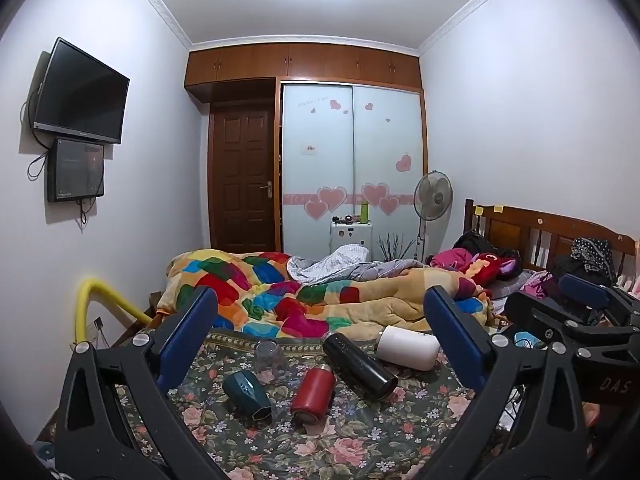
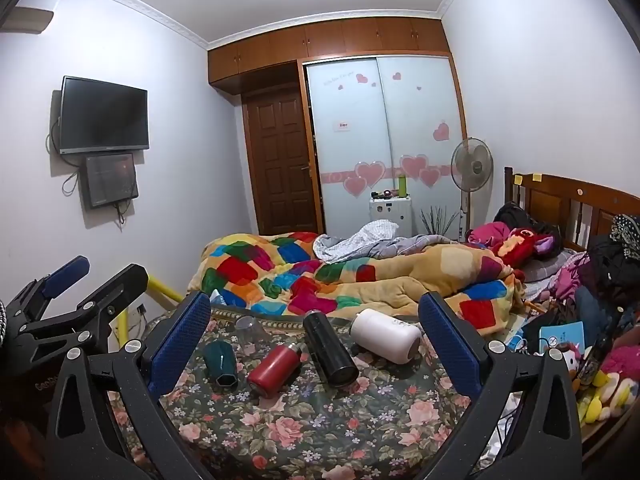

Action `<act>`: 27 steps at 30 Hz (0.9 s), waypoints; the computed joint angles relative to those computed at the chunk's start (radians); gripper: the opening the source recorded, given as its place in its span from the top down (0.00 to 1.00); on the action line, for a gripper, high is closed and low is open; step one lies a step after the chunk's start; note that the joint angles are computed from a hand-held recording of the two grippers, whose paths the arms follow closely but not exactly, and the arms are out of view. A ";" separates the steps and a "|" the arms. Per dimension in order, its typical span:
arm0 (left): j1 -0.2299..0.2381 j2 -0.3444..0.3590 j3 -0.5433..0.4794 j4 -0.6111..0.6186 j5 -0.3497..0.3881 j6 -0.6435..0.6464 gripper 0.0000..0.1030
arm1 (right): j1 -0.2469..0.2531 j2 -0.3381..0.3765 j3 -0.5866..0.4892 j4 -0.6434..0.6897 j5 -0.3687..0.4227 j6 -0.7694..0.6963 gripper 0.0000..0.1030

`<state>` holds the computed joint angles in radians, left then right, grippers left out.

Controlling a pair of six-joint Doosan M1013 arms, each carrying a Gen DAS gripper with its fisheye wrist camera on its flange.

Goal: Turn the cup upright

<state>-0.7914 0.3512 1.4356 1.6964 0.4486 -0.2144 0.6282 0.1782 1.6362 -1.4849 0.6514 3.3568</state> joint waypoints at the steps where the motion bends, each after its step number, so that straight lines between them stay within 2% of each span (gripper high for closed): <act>1: 0.000 -0.001 0.001 0.002 0.000 -0.003 0.00 | 0.002 -0.002 -0.001 0.000 0.004 -0.001 0.00; 8: 0.000 -0.004 0.006 0.022 0.003 -0.029 0.00 | 0.008 -0.004 -0.002 -0.004 0.012 -0.009 0.00; 9: -0.004 -0.007 0.000 -0.011 0.008 0.012 0.00 | 0.009 -0.004 -0.004 -0.001 0.013 -0.014 0.00; 12: -0.004 -0.007 -0.003 -0.018 0.009 0.018 0.00 | 0.013 -0.002 -0.006 -0.005 0.019 -0.013 0.00; 22: -0.008 -0.008 0.004 0.050 0.024 -0.035 0.00 | 0.015 -0.003 -0.003 -0.018 0.022 -0.005 0.00; 23: -0.008 -0.009 0.011 0.088 0.028 -0.064 0.00 | 0.015 -0.003 -0.003 -0.018 0.022 -0.005 0.00; 27: -0.008 -0.008 0.009 0.072 0.023 -0.055 0.00 | 0.015 -0.003 -0.002 -0.019 0.023 -0.004 0.00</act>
<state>-0.7996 0.3428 1.4442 1.7684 0.4721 -0.2695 0.6433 0.1749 1.6344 -1.5038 0.6745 3.3524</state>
